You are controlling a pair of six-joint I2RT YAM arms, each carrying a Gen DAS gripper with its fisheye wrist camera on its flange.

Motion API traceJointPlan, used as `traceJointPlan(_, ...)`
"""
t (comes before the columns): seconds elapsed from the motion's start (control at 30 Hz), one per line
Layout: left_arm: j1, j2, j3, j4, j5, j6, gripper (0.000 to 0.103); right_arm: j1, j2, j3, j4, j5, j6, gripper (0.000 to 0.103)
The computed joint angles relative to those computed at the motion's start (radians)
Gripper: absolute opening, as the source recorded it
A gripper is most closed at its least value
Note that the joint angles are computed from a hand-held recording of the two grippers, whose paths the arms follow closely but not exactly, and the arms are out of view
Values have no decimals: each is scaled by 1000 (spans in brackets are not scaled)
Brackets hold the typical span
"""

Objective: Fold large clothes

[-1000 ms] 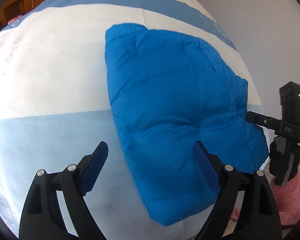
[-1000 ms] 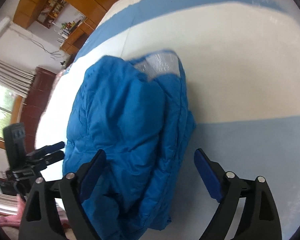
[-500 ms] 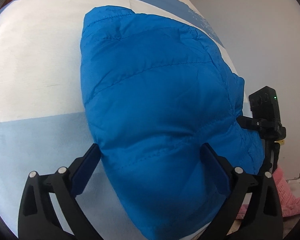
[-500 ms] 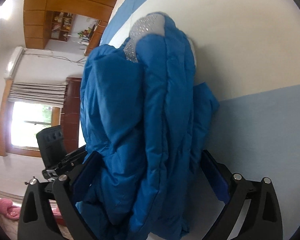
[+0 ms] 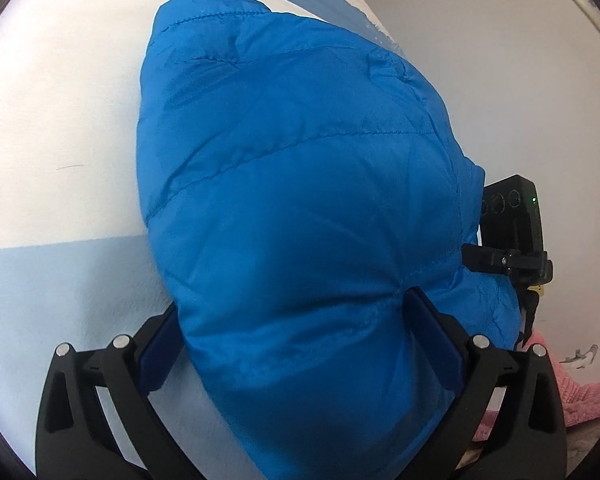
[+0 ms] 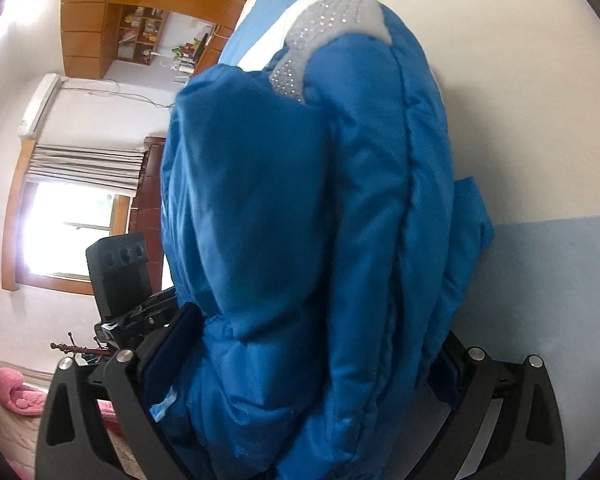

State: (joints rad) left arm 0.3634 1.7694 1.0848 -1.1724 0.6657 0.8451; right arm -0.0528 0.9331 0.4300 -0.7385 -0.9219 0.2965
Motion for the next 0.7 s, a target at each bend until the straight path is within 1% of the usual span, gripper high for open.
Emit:
traceJointPlan(0.1, -4, -21, -21, 21, 8, -9, 100, 3, -43, -11, -4, -1, 8, 94)
traceJointPlan(0.13, -3, -35, -31, 26, 9, -8, 100, -6, -52, -14, -12, -8, 1, 90)
traceJointPlan(0.23, -5, -76, -46, 23, 13, 6, 91, -24, -78, -23, -26, -27, -5, 83)
traceJointPlan(0.27, -16, -104, -62, 26, 15, -5, 89, -30, -73, -22, -18, -33, -3, 81)
traceJointPlan(0.4, -17, -154, -86, 21, 16, -4, 85, -41, -118, -25, -48, -37, 3, 77)
traceJointPlan(0.43, -27, -160, -89, 29, 18, -20, 85, -38, -139, -29, -55, -34, 9, 76)
traceJointPlan(0.5, -8, -168, -100, 33, 18, 1, 85, -15, -172, -38, -36, -19, 56, 76)
traceJointPlan(0.53, -5, -166, -111, 49, 22, -3, 85, 20, -186, -41, 0, -4, 118, 76)
traceJointPlan(0.6, 4, -160, -122, 62, 33, -9, 85, 28, -196, -49, 15, -3, 147, 76)
traceJointPlan(0.63, 5, -157, -113, 61, 37, -20, 85, 33, -176, -43, 34, 0, 157, 75)
traceJointPlan(0.67, 5, -167, -120, 65, 38, -29, 85, 12, -195, -49, -7, -7, 123, 75)
traceJointPlan(0.7, 10, -187, -129, 63, 39, -34, 82, 15, -205, -39, -23, 0, 126, 74)
